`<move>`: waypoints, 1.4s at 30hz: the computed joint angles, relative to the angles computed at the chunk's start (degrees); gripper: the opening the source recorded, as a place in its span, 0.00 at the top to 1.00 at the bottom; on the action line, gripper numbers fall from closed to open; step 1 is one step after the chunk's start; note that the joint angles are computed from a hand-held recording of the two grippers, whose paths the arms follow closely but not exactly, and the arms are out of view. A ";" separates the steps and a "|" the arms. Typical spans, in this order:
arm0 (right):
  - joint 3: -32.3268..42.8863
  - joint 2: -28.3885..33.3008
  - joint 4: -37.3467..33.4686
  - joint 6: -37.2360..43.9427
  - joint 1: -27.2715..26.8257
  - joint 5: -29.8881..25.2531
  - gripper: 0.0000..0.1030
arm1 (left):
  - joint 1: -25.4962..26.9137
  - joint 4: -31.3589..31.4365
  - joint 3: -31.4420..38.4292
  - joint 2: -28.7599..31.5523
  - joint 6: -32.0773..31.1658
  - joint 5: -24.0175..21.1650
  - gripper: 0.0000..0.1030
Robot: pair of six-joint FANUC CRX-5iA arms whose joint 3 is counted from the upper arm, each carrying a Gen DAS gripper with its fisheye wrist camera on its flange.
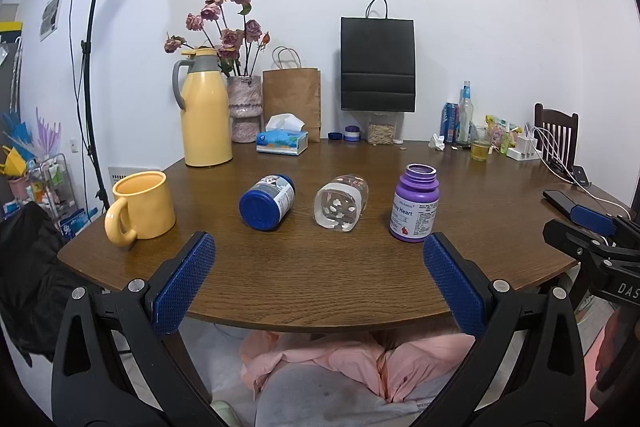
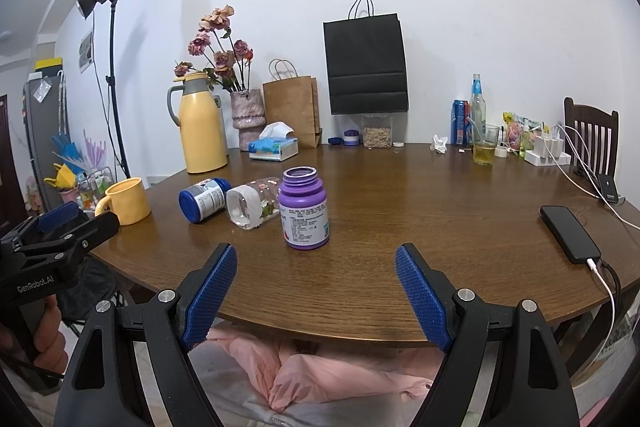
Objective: Flip cup upright
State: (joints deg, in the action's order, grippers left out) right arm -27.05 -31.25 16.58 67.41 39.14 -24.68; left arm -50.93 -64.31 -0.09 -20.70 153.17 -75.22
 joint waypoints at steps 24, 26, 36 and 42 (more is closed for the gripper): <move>0.32 1.01 -1.07 1.05 -0.13 0.43 0.17 | 3.75 -0.66 0.23 0.35 -5.96 4.92 0.00; 0.75 1.50 -1.86 1.85 -0.17 0.24 0.17 | 7.09 0.71 0.42 1.41 -11.32 9.45 0.00; 7.95 9.75 -8.40 14.43 -0.05 3.99 0.17 | 37.06 40.86 0.06 10.09 -51.75 36.63 0.00; 13.72 15.08 -18.52 23.98 -1.00 2.61 0.17 | 41.82 50.99 3.58 16.99 -60.85 33.34 0.22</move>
